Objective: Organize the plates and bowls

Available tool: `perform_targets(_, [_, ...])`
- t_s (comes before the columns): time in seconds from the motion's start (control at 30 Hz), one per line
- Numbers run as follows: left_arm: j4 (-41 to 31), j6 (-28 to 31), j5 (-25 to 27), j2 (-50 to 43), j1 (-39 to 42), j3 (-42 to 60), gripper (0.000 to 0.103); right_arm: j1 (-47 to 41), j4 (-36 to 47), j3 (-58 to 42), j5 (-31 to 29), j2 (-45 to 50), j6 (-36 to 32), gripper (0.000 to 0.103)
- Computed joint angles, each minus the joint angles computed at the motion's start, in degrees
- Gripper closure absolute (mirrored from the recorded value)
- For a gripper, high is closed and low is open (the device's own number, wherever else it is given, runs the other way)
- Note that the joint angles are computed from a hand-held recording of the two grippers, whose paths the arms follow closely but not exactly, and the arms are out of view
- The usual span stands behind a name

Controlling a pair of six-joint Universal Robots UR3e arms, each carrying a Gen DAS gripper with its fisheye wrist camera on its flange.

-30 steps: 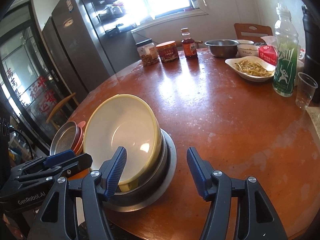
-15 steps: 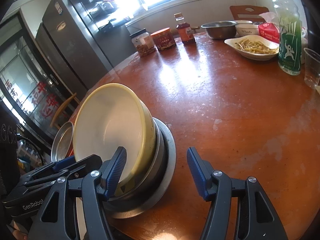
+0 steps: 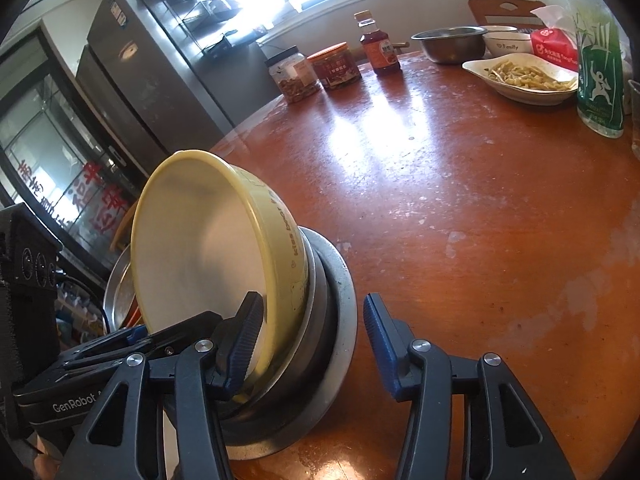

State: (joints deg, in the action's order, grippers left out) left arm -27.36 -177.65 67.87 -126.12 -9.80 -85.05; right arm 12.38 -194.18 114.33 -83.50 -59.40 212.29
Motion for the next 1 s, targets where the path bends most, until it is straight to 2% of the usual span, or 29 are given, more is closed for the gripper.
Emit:
perform_targets(0.13, [-1.06, -0.41, -2.63, -0.97, 0.91, 0.68, 0.041, -0.35, -1.74, -0.04, 1.06, 0.89, 0.41, 0.053])
perform_targets(0.2, [-1.13, -0.06, -4.05, -1.12, 1.19, 0.65, 0.047, -0.23, -2.67, 0.05, 1.51, 1.0, 0.55, 0.059])
perform_targets(0.63, [-1.21, -1.02, -4.01, 1.37, 2.03, -0.67, 0.047, -0.06, -0.77, -1.04, 2.05, -0.21, 1.02, 0.06])
perform_targets(1.0, [1.42, -1.13, -4.57, 8.42, 5.64, -6.66, 0.047, 3.46, 4.42, -8.65, -0.01, -0.91, -0.5, 0.06])
